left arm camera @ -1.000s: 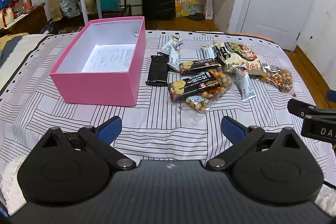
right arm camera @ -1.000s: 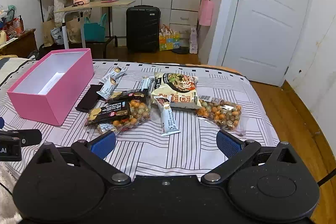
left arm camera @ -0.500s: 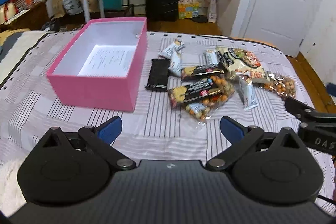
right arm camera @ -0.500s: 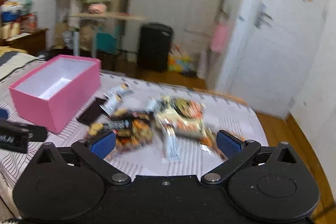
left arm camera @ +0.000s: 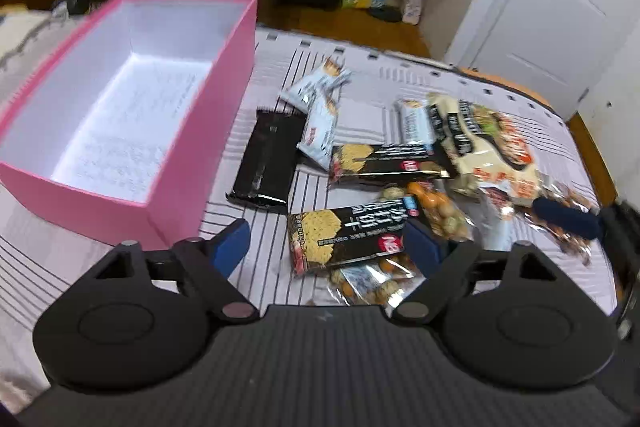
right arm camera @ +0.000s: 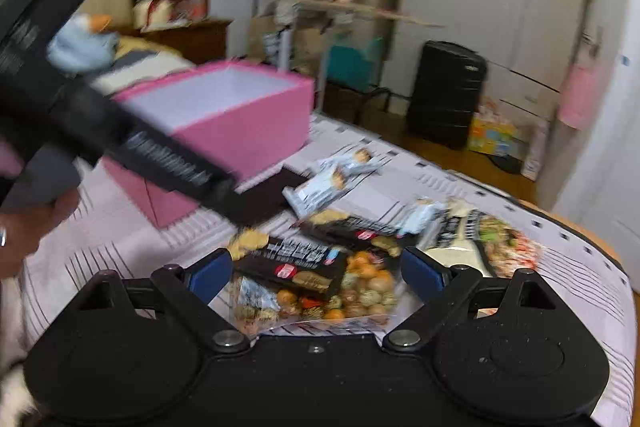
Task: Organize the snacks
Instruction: 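Lower the left tool onto the black cracker pack and close it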
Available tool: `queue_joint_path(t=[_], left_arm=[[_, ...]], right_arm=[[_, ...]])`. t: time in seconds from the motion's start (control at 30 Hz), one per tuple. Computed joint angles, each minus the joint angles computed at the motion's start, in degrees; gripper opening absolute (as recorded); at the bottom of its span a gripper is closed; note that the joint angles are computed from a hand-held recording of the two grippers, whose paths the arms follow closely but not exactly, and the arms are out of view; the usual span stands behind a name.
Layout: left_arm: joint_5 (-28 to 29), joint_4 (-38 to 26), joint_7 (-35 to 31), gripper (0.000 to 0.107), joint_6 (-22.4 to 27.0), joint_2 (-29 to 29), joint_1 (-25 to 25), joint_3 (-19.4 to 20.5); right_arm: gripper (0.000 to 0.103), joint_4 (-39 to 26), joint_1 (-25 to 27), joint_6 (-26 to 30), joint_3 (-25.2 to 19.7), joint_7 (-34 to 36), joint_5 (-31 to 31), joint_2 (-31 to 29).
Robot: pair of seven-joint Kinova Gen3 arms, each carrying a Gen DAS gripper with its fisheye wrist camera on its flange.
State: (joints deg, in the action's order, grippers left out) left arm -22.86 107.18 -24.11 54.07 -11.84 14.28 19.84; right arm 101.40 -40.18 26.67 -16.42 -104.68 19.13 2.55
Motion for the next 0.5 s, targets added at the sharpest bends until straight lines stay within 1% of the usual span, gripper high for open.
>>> queue_joint_path(t=[0.03,0.1,0.13,0.23,0.3,0.33,0.37,0.4,0.43,0.47,0.5], left_arm=[[0.4,1.0,0.2,0.08,-1.6,0.7,-0.3,-0.6],[0.5,3.2,0.5,0.077,-4.8,1.3,-0.4,-1.4],[0.3,4.0,0.9,0.076,-5.8,1.5,-0.5,-1.5],[-1.1,7.3,2.9,0.072,-10.4,1.5,-1.0,-1.6],[-2.1,9.8,6.1,0.072,-14.0,0.9,-2.6,-0.5],[-1.5,11.0,6.7,0.072,-16.4,0.5,-3.5,-0.7],[-0.4,12.0,6.4,0.07,-18.4,0.5,-3.3,-1.9],[1.5,12.7,5.1,0.065,-20.2,0.9,-2.0,-4.1],[3.8,12.9,3.7,0.061,-21.2,1.5,-1.6,-5.2],[5.1,13.5,3.3,0.061,-22.2,1.5,-2.1,-5.3],[5.4,14.1,3.7,0.06,-23.3,1.1,-3.4,-4.3]], right_arm=[[0.094,-0.3,1.0,-0.4,-0.8,1.6,-1.1,1.3],[0.094,-0.9,4.7,-1.2,-3.6,5.7,-5.5,3.4],[0.094,-1.2,5.3,-1.7,-3.6,7.7,-7.8,4.3],[0.094,-1.9,2.9,-2.2,-0.2,13.9,-12.5,6.6],[0.094,-1.7,2.9,-3.1,-0.2,16.9,-13.6,7.3],[0.094,-1.5,2.6,-3.7,0.0,17.8,-13.8,7.6],[0.094,-1.4,2.0,-4.3,0.5,17.7,-13.7,8.0],[0.094,-1.4,1.4,-4.6,1.2,17.0,-13.4,8.3],[0.094,-1.5,1.2,-4.3,1.5,16.6,-13.8,8.8],[0.095,-1.3,1.2,-4.9,1.6,16.1,-14.1,9.2],[0.095,-0.3,0.2,-6.3,2.5,15.1,-13.4,8.9]])
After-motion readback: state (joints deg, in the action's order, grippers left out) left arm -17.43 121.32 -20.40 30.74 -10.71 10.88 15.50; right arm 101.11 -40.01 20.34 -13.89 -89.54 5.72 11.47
